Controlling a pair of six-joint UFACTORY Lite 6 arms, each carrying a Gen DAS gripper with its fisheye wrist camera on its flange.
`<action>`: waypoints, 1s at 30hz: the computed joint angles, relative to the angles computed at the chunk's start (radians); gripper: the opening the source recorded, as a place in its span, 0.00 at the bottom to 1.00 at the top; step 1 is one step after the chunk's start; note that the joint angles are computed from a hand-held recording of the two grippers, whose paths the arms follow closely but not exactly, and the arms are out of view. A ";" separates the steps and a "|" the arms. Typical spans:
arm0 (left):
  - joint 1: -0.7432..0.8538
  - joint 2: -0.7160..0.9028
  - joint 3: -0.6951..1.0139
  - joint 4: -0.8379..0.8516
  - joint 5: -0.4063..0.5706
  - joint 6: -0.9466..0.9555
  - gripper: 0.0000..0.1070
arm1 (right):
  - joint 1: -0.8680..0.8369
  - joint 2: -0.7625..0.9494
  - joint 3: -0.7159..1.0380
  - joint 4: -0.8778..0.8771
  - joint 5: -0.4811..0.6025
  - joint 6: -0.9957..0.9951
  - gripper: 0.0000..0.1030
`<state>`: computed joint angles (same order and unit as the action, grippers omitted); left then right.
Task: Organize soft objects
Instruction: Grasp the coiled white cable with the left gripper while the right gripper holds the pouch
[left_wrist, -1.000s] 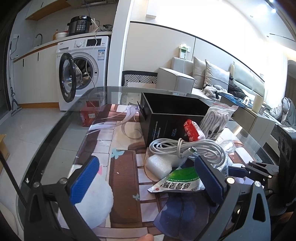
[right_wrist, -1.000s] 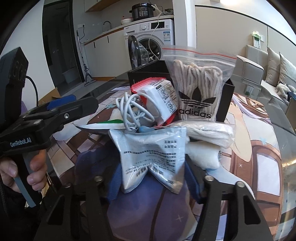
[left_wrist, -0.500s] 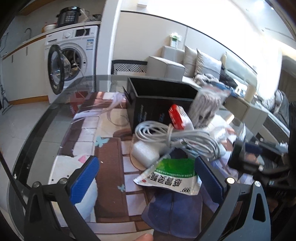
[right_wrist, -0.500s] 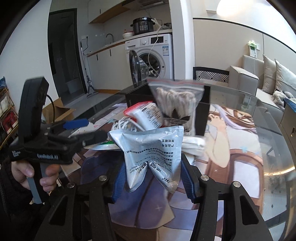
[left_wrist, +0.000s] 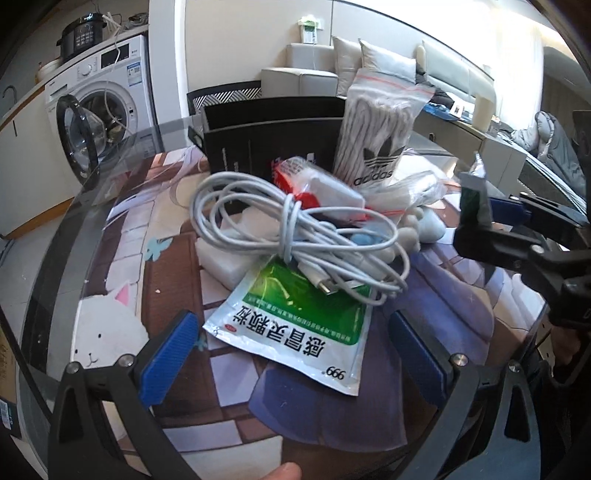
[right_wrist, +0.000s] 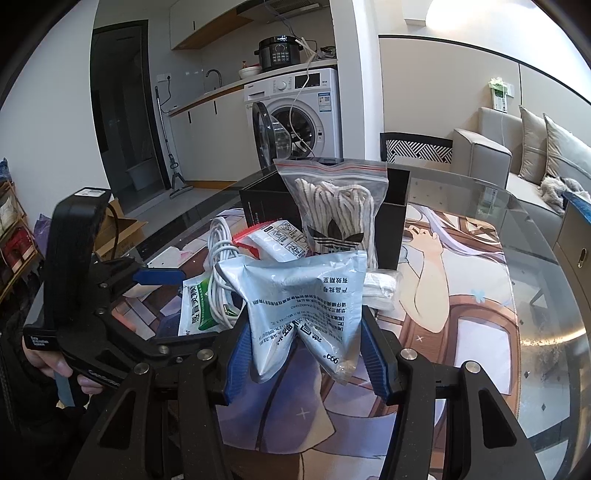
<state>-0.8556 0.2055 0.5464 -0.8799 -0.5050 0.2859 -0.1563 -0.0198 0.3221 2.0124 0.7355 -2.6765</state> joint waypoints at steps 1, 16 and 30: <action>0.008 0.003 0.002 0.011 0.007 -0.010 0.96 | 0.000 0.002 0.001 -0.001 0.001 -0.001 0.53; 0.051 -0.049 -0.005 0.119 0.073 -0.106 0.96 | -0.009 0.013 0.005 -0.007 0.014 -0.003 0.53; 0.285 -0.118 -0.047 0.786 0.056 -0.738 0.96 | -0.021 0.018 0.003 -0.007 0.028 -0.006 0.53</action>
<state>-0.5710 0.0878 0.4993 -0.0935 -0.4485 -0.4518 -0.1770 -0.0016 0.3255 2.0050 0.7634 -2.6826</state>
